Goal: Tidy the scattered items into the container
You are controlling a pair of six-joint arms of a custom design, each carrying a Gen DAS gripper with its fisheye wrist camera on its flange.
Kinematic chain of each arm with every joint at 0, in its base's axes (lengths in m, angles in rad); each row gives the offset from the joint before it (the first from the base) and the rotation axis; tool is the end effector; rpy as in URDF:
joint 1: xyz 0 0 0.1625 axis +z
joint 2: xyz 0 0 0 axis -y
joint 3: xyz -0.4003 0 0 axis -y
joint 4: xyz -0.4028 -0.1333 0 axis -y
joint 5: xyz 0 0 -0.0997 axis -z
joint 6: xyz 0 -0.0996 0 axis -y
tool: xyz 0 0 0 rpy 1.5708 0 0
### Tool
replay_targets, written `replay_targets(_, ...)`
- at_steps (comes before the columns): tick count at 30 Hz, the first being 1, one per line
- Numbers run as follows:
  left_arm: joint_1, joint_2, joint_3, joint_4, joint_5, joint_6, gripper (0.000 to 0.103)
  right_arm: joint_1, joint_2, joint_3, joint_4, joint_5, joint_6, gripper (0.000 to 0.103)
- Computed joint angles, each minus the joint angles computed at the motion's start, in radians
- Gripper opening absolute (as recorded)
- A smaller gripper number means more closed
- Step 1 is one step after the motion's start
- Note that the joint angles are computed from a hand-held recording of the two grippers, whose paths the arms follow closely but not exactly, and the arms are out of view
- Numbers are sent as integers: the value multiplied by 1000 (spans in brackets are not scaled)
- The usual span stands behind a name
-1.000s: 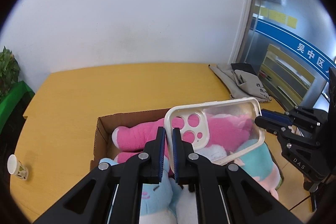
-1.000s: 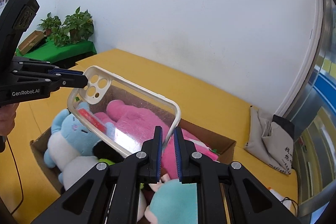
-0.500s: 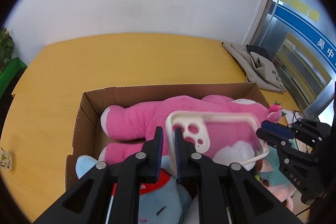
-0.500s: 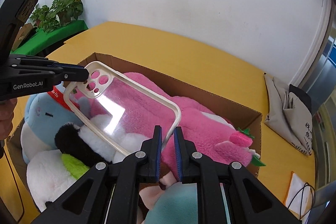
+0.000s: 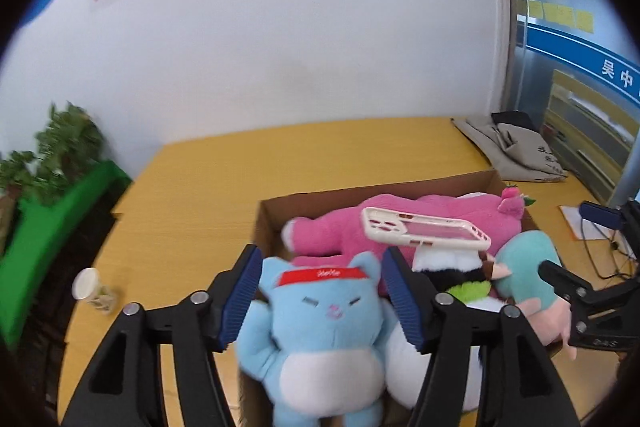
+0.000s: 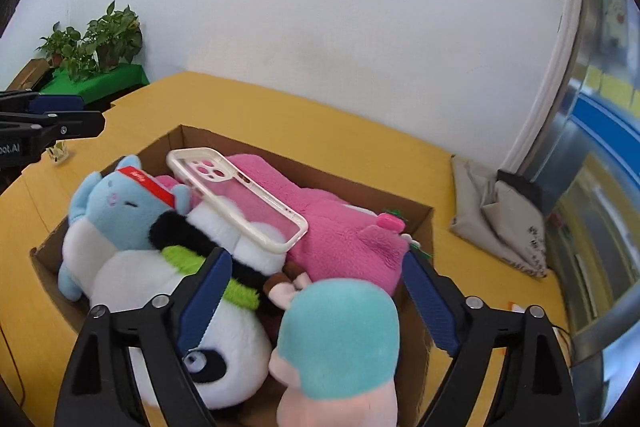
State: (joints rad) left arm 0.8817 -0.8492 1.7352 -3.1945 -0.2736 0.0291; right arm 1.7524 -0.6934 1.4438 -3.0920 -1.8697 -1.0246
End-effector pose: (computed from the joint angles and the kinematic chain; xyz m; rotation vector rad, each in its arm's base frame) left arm -0.2117 -0.6174 0.1982 0.1424 1.9186 -1.1287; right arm 0.2360 -0.7094 0.1449 1.2712 -2.1107 0.7589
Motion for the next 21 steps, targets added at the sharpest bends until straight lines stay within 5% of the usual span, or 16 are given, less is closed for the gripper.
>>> replay_targets(6,-93,-114,192,350,70,-433,63,-15,-177,267,-59,38,105,97)
replay_targets(12,-194,-148,317,465,89,-630,63,-50,-299,477,-165,36,172,101)
replay_targets(15,-233,-165,356,555,106,-785,80,-63,-344,549,-199,48,196,101)
replay_targets(21,-271,-210,385,781,94,-1040,80,-62,-397,632,-269,51,195,102)
